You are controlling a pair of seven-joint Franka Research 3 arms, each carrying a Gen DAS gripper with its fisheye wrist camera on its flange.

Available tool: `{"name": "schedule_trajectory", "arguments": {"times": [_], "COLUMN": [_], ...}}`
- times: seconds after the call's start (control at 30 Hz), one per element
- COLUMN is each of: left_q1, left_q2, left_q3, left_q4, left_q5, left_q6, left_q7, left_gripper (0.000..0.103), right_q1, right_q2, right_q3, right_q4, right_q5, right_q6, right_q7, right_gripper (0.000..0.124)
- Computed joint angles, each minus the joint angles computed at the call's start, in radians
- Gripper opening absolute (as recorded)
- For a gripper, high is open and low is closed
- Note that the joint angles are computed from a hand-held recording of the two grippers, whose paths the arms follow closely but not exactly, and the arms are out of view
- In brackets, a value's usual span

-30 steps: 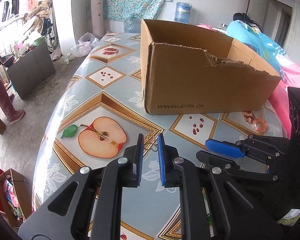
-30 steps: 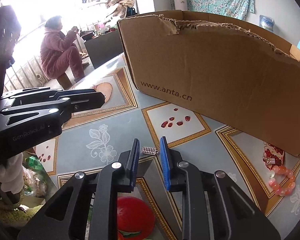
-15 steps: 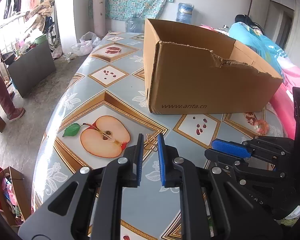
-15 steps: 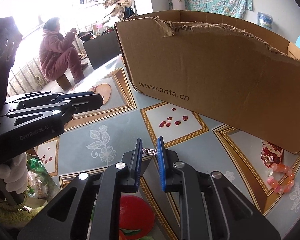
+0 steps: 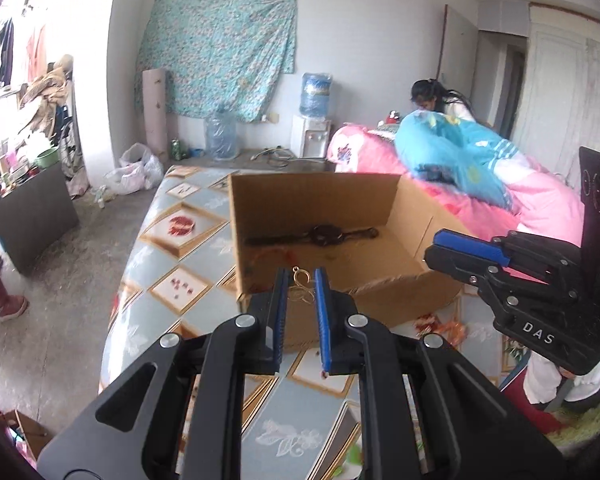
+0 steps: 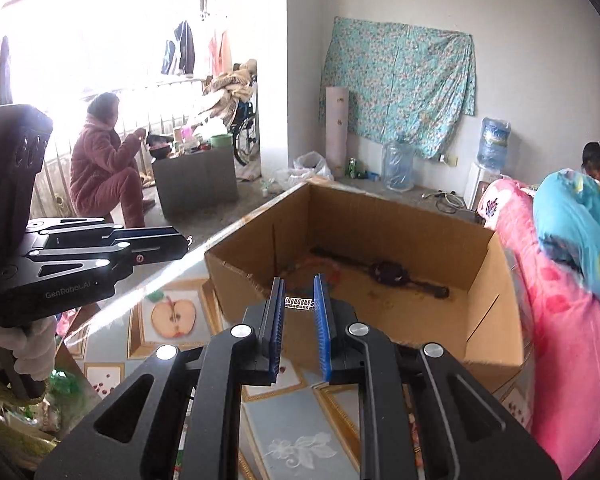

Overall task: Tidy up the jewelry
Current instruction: 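Carry the gold chain in both tools over the cardboard box, then open both tools over the box to drop the gold chain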

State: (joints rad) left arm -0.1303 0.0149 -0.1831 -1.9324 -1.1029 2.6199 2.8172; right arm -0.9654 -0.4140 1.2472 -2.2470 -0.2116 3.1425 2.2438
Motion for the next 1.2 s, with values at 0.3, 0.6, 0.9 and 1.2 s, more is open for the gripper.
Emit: {"name": "schedule_trajectory", "arguments": {"times": [0.3, 0.6, 0.9, 1.2], "left_q1": [-0.055, -0.076, 0.021, 0.144], "left_q2": [0.307, 0.509, 0.485, 0.248], "left_q3": [-0.067, -0.097, -0.196, -0.241], "left_q4": [0.354, 0.594, 0.564, 0.298], "left_q5": [0.404, 0.683, 0.657, 0.308], "left_q6": [-0.146, -0.275, -0.251, -0.177], "left_q7": [-0.351, -0.631, -0.633, -0.358], "left_gripper": [0.013, 0.015, 0.020, 0.039], "right_q1": [0.032, 0.162, 0.175, 0.334], "right_q2": [0.534, 0.650, 0.512, 0.187], "right_q3": [-0.050, -0.196, -0.239, -0.402], "right_q4": [0.205, 0.280, 0.218, 0.036], "right_q5": [-0.137, -0.024, 0.181, 0.401], "right_q6": [-0.244, -0.316, -0.245, -0.129], "right_q7": [-0.031, -0.126, -0.238, -0.316], "right_gripper": [0.015, 0.016, 0.037, 0.078]}}
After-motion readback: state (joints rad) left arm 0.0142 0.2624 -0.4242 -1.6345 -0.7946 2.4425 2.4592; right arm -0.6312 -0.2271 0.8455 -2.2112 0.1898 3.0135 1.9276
